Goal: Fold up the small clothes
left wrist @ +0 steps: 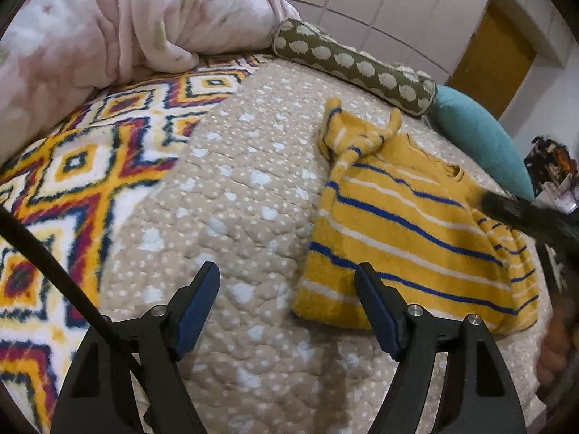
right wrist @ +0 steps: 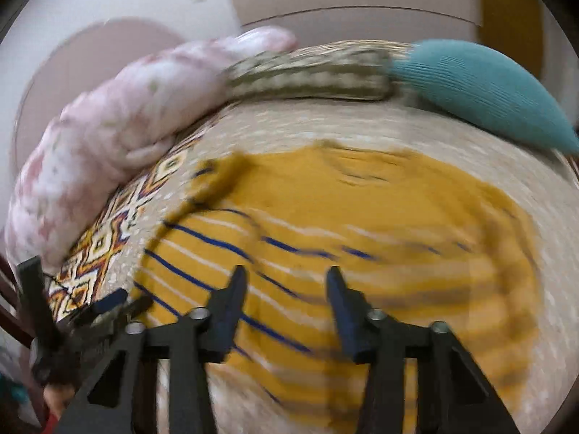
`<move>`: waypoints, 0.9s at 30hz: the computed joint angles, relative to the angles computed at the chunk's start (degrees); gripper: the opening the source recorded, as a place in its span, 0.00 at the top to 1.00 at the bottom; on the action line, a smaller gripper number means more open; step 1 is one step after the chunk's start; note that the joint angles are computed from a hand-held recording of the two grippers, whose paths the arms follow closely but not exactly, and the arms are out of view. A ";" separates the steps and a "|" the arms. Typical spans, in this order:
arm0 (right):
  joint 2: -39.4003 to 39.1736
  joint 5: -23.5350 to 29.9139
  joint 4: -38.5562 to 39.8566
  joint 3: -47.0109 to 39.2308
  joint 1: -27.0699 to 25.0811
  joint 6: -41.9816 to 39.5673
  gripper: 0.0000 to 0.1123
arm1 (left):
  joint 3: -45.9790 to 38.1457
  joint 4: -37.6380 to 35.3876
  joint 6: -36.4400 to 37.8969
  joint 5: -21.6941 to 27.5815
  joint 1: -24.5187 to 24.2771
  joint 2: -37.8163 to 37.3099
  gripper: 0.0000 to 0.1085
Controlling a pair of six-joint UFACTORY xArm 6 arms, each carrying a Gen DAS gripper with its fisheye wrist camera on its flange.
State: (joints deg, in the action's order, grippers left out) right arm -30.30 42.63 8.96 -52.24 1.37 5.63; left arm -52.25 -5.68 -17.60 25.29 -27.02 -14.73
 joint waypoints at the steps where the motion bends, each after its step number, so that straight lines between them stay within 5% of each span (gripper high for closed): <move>1: 4.61 -1.02 -0.58 -2.98 1.68 0.16 0.62 | 0.45 -1.40 0.98 -0.46 0.41 -0.51 0.30; 4: 16.84 -1.71 -6.05 -12.29 5.90 3.20 0.62 | 0.93 -6.40 4.01 -0.63 1.91 -1.10 0.29; 8: 34.41 5.17 -11.92 -29.29 9.62 5.01 0.62 | 0.45 -8.60 5.92 0.66 3.27 -0.64 0.29; 14: 46.12 13.94 -14.93 -45.03 10.42 8.31 0.60 | 0.16 -9.85 7.45 1.68 3.45 -0.37 0.27; 19: 42.00 9.59 -11.83 -42.65 8.22 11.39 0.57 | -0.11 -5.02 3.40 1.77 3.08 -0.13 0.27; 27: 17.71 3.27 -3.59 -18.79 -1.19 5.20 0.52 | 3.25 5.59 -4.69 -2.77 -0.17 -4.72 0.26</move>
State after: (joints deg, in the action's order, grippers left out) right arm -12.59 45.91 5.38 -71.03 0.18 10.83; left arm -49.00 -0.09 -22.29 22.52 -27.20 -19.45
